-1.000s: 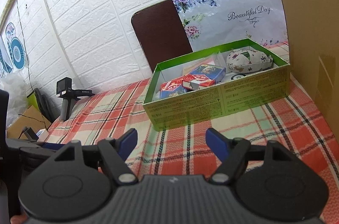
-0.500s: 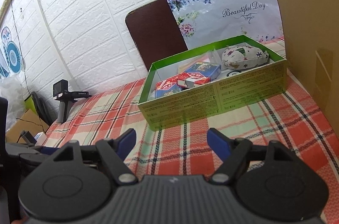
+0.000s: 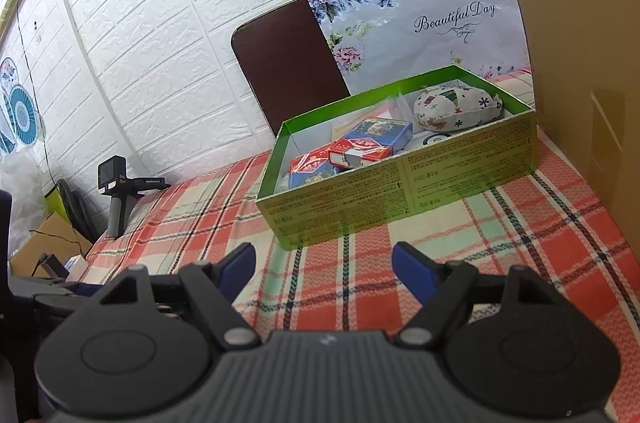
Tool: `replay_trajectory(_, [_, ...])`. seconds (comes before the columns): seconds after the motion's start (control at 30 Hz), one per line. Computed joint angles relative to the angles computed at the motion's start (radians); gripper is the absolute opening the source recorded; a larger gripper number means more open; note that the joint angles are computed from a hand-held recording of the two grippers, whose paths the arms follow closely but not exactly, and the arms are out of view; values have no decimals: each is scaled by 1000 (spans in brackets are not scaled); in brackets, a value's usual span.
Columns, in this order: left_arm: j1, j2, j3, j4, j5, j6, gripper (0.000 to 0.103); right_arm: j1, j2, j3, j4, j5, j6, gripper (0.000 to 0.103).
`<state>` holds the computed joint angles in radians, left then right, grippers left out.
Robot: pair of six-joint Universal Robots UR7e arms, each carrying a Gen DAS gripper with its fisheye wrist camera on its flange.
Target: Organize objects
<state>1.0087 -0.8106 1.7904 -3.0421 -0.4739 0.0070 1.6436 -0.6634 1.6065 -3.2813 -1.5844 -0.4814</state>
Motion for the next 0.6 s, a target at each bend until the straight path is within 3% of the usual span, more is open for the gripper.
replay_trajectory(0.6, [7,0,-10,76,8,-62,103,6,9,4,-16,-22,19,78])
